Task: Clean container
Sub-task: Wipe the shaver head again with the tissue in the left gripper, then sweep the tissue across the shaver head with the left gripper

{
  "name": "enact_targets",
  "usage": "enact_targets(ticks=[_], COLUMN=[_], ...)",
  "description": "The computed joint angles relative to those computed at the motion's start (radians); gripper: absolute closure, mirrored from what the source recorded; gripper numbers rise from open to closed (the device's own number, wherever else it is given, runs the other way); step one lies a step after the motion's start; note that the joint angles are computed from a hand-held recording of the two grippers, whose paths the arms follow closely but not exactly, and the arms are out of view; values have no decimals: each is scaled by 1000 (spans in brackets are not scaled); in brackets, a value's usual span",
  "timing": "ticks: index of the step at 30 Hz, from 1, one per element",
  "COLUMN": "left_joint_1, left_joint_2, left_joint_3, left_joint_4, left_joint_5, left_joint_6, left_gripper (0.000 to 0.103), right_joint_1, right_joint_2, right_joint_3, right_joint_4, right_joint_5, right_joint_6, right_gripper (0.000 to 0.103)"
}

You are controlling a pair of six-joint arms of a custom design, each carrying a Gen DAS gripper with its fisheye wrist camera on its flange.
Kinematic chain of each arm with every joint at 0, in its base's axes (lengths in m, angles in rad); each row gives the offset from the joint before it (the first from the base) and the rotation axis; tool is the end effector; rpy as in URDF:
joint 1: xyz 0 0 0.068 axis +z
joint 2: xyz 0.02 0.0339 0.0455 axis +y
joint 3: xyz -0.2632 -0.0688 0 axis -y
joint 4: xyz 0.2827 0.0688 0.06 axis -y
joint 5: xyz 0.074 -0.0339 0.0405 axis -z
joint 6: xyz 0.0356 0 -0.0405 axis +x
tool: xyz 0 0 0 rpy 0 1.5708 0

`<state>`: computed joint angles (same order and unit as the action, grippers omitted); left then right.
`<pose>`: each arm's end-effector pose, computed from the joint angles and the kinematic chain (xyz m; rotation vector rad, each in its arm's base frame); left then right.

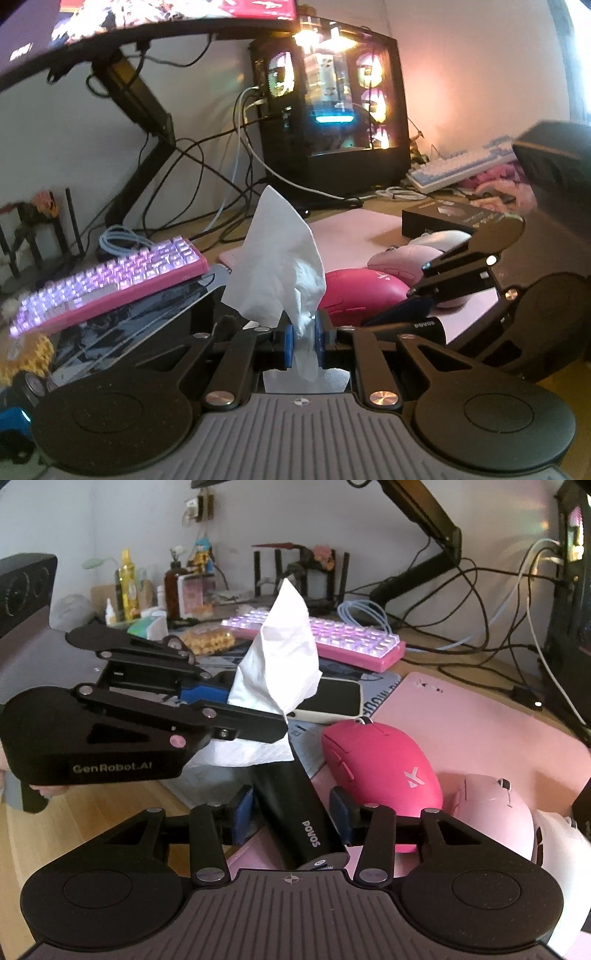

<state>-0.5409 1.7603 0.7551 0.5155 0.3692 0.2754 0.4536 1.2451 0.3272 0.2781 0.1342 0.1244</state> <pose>0.3074 -0.1996 0.1150 1.0274 1.7955 -0.5438 0.2204 0.1021 0.1095 -0.2883 2.1905 0.1739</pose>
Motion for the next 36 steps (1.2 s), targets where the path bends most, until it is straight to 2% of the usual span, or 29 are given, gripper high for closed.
enact_targets(ticks=[4,6,14,21,29,36], left_joint_1=[17,18,46,36,46,73], left_joint_2=[9,12,30,21,29,42], left_joint_3=[13,17,41,25,40,53], left_joint_4=[-9,-10,-18,3,-19,-22], left_joint_5=[24,23,59,55,82,142], left_joint_6=[-30,-34,-94,-72,-83,-120], left_gripper=[87,87,87,87,87,87], right_joint_1=[28,17,17,22,79,75], right_joint_2=[11,10,-4,-24,4,7], right_joint_3=[8,6,-2,3,13,13], right_joint_4=[-4,-2,7,-23,-13,-11], right_joint_5=[43,27,3,-7,81,77], right_joint_6=[6,7,-51,-45,-31,-30], right_gripper=[52,51,60,64,68,67])
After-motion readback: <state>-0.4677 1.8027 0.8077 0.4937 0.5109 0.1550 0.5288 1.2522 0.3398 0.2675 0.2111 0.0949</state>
